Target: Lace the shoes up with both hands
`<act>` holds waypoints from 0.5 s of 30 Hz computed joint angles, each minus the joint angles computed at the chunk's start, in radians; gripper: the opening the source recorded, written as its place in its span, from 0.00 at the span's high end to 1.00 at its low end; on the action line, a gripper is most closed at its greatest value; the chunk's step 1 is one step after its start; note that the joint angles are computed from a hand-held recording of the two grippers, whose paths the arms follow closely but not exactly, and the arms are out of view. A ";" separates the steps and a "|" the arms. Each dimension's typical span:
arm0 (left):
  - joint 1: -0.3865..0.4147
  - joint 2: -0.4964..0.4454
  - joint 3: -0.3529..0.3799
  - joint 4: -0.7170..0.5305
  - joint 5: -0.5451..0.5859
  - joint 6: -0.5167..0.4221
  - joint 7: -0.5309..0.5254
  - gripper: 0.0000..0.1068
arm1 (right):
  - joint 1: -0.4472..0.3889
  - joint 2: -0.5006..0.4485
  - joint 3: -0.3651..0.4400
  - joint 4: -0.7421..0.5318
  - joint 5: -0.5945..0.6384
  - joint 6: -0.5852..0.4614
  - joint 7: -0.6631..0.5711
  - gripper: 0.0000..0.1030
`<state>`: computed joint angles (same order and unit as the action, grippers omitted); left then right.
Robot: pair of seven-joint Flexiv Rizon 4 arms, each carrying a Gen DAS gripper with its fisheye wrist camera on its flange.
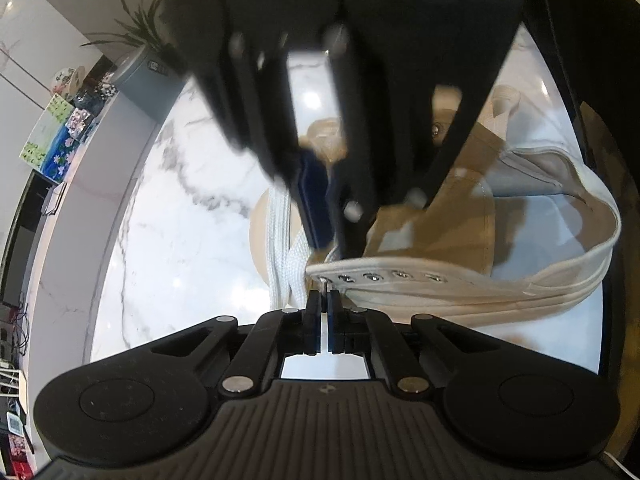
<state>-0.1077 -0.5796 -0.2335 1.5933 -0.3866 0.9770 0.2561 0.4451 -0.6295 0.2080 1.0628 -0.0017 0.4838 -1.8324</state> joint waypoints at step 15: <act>-0.031 0.080 0.111 0.061 0.127 0.137 -0.188 0.98 | 0.034 0.269 -0.055 0.474 -0.186 0.368 0.502 0.76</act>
